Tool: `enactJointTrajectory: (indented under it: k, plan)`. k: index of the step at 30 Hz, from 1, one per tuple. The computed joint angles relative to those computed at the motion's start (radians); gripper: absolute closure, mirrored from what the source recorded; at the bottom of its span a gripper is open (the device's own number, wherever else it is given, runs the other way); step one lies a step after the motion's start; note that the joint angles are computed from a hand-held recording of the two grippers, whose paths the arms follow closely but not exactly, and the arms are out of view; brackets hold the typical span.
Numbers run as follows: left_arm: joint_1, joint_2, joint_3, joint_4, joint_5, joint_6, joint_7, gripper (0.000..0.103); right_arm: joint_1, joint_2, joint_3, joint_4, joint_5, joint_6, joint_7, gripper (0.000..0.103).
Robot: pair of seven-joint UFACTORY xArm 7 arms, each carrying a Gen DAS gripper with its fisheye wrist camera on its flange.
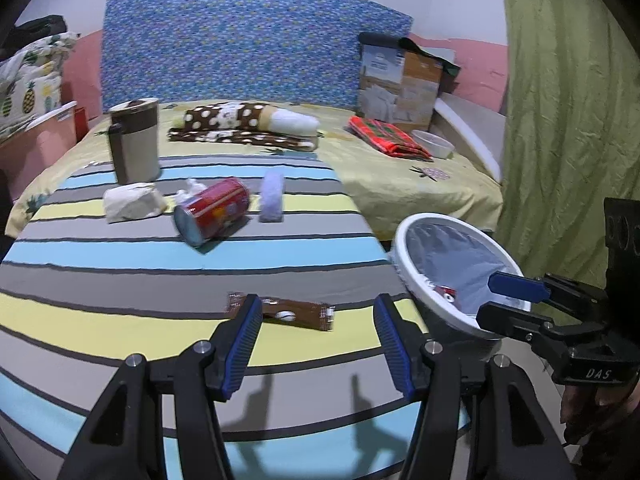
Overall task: Collect trash
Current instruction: 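Move both open tools back over the mattress toward the remaining trash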
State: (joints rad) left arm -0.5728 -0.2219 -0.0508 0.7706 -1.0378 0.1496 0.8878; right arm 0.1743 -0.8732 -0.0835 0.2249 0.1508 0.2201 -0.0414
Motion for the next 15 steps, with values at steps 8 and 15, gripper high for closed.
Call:
enactJointTrajectory:
  k: [8, 15]
  plan:
    - [0.03, 0.008, 0.019, -0.008, 0.031, -0.025, -0.031, 0.043, 0.107, 0.122, -0.057, 0.058, 0.039, -0.024, -0.06, 0.042]
    - [0.051, 0.022, 0.04, 0.0, 0.024, -0.032, -0.023, 0.043, 0.189, 0.258, -0.093, 0.128, 0.079, -0.067, -0.146, 0.042]
